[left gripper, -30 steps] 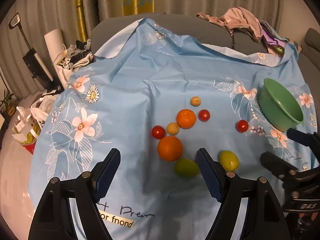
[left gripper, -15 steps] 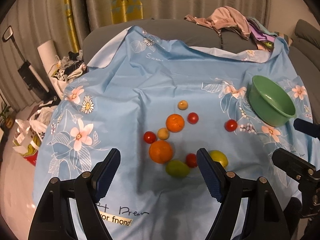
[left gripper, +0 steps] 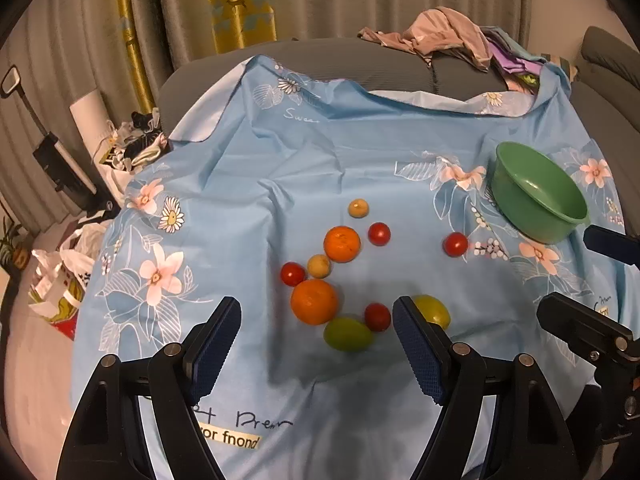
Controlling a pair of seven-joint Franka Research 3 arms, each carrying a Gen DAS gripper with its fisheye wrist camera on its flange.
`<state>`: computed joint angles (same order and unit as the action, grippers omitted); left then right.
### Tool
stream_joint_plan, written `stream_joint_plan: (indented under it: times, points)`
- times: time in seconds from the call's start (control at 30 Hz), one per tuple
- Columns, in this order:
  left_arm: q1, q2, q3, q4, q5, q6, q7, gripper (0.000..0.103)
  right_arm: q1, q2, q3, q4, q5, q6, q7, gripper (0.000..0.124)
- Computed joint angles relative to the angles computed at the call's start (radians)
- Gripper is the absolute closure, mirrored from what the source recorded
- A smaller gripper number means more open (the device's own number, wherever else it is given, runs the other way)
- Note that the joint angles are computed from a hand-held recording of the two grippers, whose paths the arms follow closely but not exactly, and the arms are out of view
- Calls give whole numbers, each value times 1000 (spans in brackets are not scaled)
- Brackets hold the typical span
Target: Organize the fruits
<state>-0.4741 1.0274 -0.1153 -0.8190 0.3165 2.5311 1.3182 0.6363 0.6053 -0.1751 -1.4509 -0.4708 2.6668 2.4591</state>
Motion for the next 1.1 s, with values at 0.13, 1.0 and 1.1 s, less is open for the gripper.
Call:
stream_joint_plan:
  times: [0.13, 1.0, 1.1]
  points:
    - [1, -17, -2, -27, 2, 15, 2, 25, 0, -1, -1, -3, 3, 0, 3, 21]
    - [-1, -72, -1, -114, 27, 59, -28, 25, 1, -22, -3, -27, -18, 9, 16, 21]
    - [1, -73, -5, -115, 28, 58, -27, 25, 2, -23, -3, -28, -21, 8, 19, 21]
